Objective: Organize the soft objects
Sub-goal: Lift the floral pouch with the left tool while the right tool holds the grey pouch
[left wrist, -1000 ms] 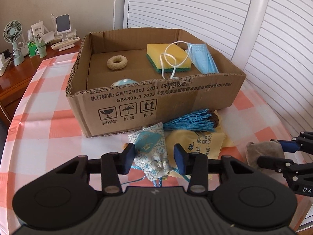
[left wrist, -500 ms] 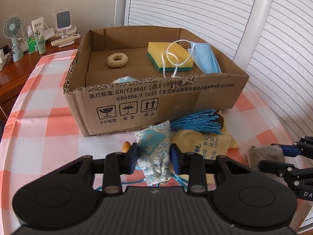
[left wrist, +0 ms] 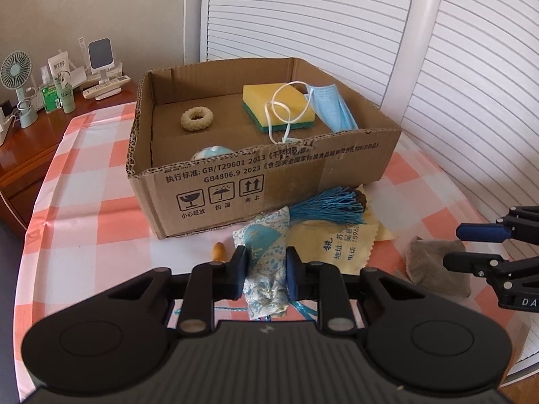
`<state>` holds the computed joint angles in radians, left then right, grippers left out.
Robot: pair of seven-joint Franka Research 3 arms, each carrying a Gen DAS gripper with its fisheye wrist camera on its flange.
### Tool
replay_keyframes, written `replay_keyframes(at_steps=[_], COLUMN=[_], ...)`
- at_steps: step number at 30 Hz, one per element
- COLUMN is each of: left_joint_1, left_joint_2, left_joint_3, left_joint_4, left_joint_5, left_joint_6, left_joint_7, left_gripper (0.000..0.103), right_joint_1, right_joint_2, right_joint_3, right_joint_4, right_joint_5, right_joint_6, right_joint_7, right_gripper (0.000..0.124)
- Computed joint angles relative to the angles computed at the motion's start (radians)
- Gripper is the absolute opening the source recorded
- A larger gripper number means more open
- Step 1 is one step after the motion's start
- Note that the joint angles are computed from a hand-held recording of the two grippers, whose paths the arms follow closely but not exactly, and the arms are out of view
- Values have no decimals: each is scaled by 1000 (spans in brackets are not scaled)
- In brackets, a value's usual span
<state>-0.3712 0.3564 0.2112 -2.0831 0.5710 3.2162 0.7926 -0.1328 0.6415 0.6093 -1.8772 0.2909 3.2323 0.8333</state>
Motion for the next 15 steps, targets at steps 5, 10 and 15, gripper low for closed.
replay_keyframes(at_steps=[5, 10, 15], left_joint_1=[34, 83, 124], left_joint_2=[-50, -75, -88], left_joint_3=[-36, -93, -146], left_joint_4=[-34, -52, -58], left_joint_5=[22, 23, 15], left_joint_6=[-14, -21, -38], left_joint_7=[34, 51, 72], left_gripper=[22, 22, 22], right_joint_1=[-85, -8, 61], right_joint_2=[19, 34, 42], right_joint_3=[91, 5, -70], right_joint_4=[-13, 46, 76], right_joint_5=[-29, -25, 19], right_joint_6=[-19, -79, -100], right_joint_7=[-72, -106, -142], right_gripper=[64, 64, 63])
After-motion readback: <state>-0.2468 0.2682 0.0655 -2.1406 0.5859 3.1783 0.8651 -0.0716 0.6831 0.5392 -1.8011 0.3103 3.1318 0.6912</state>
